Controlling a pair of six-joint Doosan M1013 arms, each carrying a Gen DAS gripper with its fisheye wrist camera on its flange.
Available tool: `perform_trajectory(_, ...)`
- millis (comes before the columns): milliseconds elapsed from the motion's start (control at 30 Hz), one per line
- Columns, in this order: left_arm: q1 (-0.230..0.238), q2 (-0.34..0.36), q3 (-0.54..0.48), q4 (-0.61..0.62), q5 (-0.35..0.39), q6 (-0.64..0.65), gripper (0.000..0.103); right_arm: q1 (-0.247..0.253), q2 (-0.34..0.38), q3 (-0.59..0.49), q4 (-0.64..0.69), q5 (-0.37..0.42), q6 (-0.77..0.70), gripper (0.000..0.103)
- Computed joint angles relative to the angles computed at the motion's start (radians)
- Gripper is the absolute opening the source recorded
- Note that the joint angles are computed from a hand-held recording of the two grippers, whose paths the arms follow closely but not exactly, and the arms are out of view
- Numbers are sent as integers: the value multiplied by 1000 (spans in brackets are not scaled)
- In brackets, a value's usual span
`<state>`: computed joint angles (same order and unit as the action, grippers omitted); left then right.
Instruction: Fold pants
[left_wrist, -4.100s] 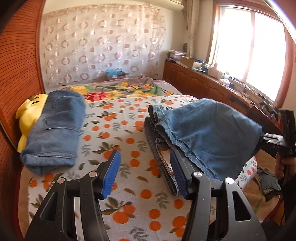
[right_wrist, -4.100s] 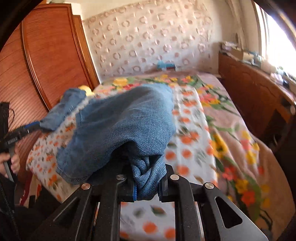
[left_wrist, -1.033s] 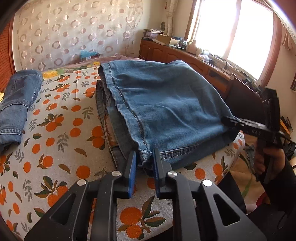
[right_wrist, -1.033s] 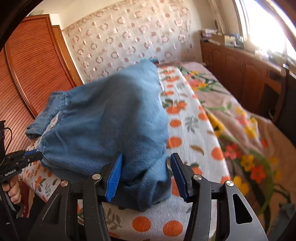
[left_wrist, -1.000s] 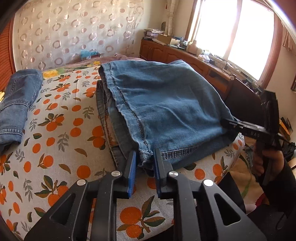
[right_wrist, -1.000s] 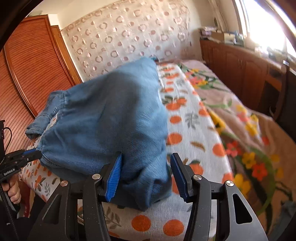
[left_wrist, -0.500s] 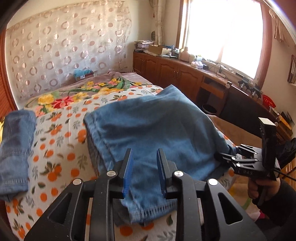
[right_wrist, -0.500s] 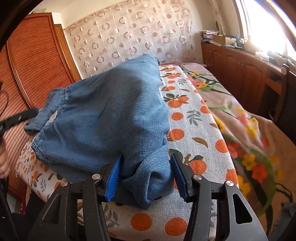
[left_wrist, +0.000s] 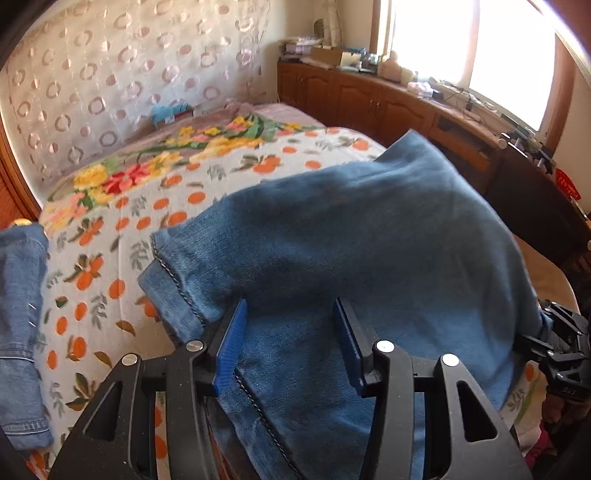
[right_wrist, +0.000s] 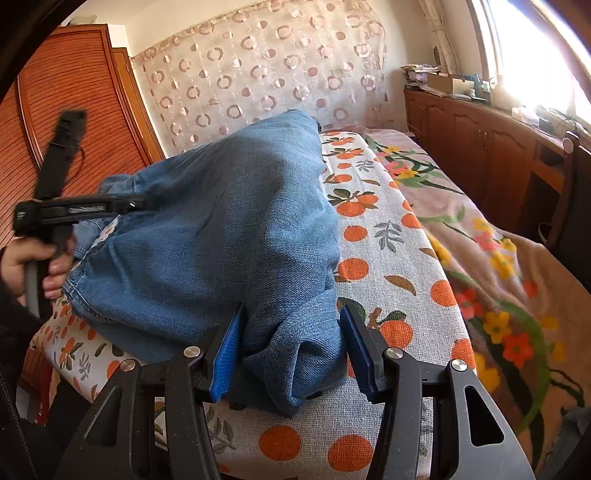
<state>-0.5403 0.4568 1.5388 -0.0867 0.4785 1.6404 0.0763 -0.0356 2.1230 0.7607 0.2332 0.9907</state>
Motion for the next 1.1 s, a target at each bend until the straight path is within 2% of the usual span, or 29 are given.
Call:
perform_trajectory(33,4,10,-8,-20,16,20,49,0,0,0,0,0,-3,54)
perform_trajectory(100,4,10,0,-25,4,40,49,0,-1,0,-4,-1,0,54)
perform_trajectory(267,-3,2,11,5,-9,10,49,-4,0,-8,-18,21,18,53)
perform_trajectory(300,-5,-2,15,19,-11,-8,49,-11,1,-12,40,46,-38,45)
perform_trajectory(367,-6,-11,23,39,-16,-33,49,-14,-1,-16,60,54,-48,39)
perform_trajectory(533,0,-64,87,25,-82,-48,49,1,-17,-23,28,24,-15,28)
perform_trajectory(767,22,-167,213,-30,-184,-33,49,34,-38,-52,52,-35,-57,25)
perform_trajectory(867,40,-214,271,-55,-223,-32,49,57,-39,-75,111,-52,-122,24)
perform_trajectory(1100,79,-277,344,-53,-267,-65,49,132,-5,-137,365,-31,-420,24)
